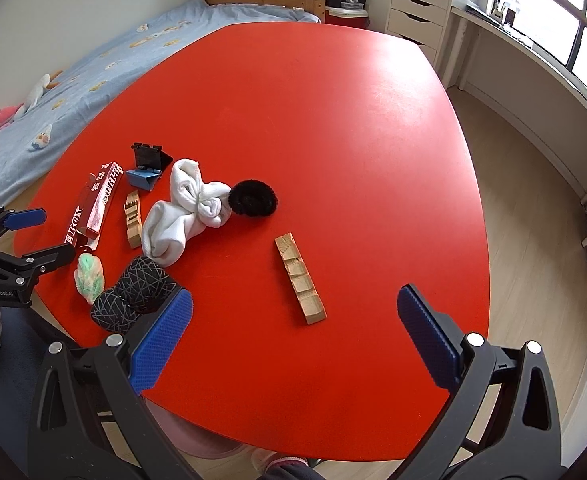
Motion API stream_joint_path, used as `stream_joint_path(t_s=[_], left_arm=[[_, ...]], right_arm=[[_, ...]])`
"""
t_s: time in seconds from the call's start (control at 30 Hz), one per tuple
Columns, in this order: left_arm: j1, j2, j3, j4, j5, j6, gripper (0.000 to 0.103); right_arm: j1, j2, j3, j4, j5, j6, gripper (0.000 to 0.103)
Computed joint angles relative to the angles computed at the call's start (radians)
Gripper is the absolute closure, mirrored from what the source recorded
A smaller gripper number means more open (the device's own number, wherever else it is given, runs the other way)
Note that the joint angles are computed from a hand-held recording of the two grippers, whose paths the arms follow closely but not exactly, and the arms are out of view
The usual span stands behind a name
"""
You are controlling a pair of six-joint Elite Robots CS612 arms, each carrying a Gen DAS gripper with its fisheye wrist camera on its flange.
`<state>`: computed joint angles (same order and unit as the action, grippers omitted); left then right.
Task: Collect trash
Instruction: 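Grasp the red printed box with the left gripper while the right gripper grasps the wooden block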
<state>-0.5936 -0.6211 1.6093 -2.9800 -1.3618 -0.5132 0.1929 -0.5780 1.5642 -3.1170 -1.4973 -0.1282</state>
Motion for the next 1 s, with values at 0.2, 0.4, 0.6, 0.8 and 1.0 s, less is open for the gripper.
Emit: stream_joint_path(t_s=[0.2,0.4,0.6,0.8,1.0], left_arm=[[0.001,-0.002,0.008,0.006,0.016,-0.017,0.005],[0.01,-0.003,0.013,-0.002,0.027,-0.03,0.006],[0.01,0.002,0.011,-0.021,0.035,-0.006,0.014],[0.015,0.002,0.009,-0.049,0.016,0.032,0.048],[0.025,0.001,0.01,-0.071,-0.027,0.056,0.081]], right_arm=[[-0.004,0.009,-0.008,-0.007,0.011,-0.012,0.003],[-0.003,0.022,-0.033,0.027,0.013,-0.03,0.02],[-0.004,0.031,-0.045,0.043,0.019,-0.034,0.043],[-0.004,0.029,-0.044,0.036,0.034,-0.032,0.071],[-0.003,0.026,-0.038,0.035,0.043,-0.019,0.092]])
